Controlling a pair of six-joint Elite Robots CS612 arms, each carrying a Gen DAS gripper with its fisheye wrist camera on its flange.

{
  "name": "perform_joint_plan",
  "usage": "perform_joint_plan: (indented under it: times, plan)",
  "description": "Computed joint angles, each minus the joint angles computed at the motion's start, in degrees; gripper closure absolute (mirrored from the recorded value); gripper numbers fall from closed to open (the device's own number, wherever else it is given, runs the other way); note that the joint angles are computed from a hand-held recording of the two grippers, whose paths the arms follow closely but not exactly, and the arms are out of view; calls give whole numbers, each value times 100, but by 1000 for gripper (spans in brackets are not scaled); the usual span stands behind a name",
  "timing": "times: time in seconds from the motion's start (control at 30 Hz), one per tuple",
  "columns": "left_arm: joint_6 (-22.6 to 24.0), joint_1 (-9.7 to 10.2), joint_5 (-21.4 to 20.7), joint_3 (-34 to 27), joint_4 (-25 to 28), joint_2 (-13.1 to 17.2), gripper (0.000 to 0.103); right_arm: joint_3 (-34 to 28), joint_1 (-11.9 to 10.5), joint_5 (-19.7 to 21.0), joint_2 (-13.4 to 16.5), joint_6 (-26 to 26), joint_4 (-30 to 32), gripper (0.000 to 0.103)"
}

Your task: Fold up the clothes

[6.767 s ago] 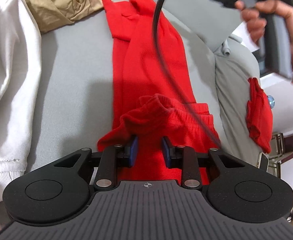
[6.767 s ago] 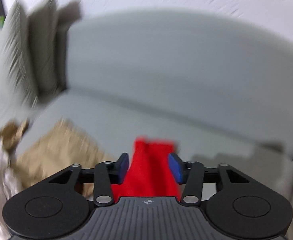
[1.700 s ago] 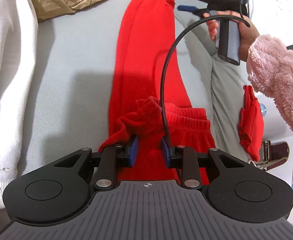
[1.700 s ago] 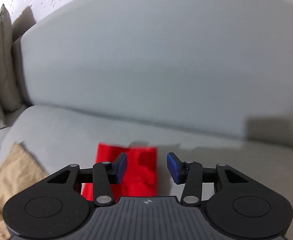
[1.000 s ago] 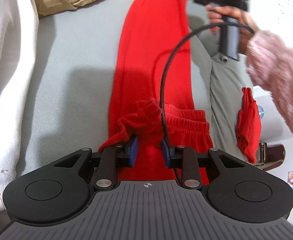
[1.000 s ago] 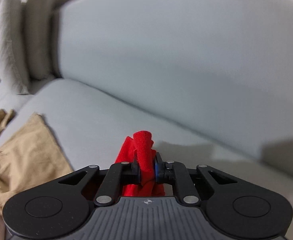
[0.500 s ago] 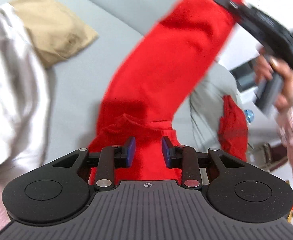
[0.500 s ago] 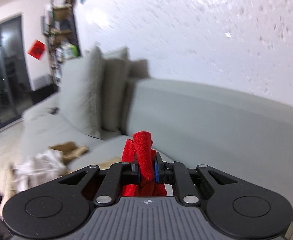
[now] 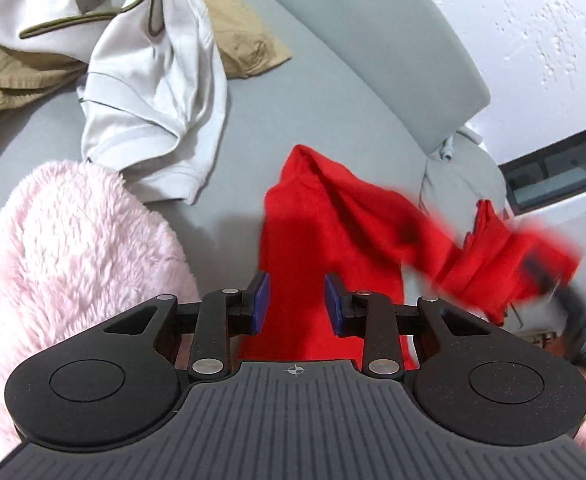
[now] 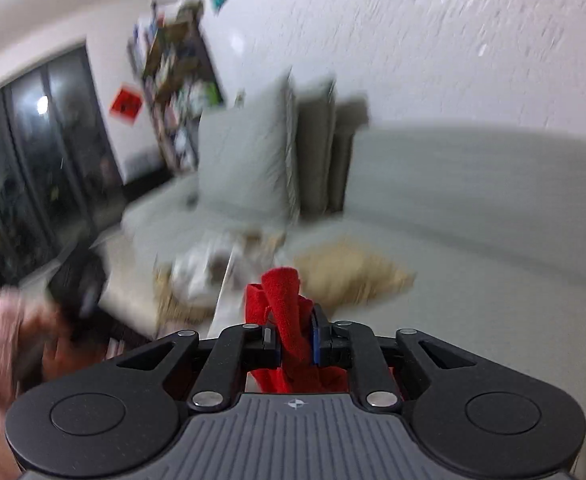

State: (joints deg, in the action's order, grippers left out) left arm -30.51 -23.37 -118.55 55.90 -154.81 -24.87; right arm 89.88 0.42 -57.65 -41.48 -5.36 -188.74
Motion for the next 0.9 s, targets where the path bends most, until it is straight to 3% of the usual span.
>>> perform_joint_plan:
  times: [0.07,0.13,0.23,0.3,0.37,0.43,0.5,0.57,0.67,0.73,0.9]
  plan:
    - [157,-35,69,12,51,-31,70,312,9,137,-222,-107,656,67]
    - [423,-76,87,13,66,-50,70,542,5,123,-396,-143,772,59]
    - [817,-125,63,5,124,-64,70,786,17,-270,-603,-70,535,59]
    - [983,-152,16,-8,196,-60,70,759,80,-925,-653,-10,529,60]
    - [1280,-238,42,-176,457,3,73,519,191,-1495,-548,109,684,66]
    - [1522,-335,217,-229,558,19,80,185,289,-1834,-340,449,861,78]
    - [1660,-401,329,-245,602,31,83,-132,371,-1994,-115,919,1076,78]
    - [1790,-491,462,-356,735,109,85,-386,443,-2029,75,1063,1369,79]
    - [2275,-599,565,-500,1102,228,85,-655,594,-2411,311,792,1981,79]
    - [2748,-664,753,-517,1421,270,84,-694,658,-2646,364,814,2506,82]
    - [3020,-637,732,-392,1662,139,84,-486,637,-2750,105,1189,2913,78]
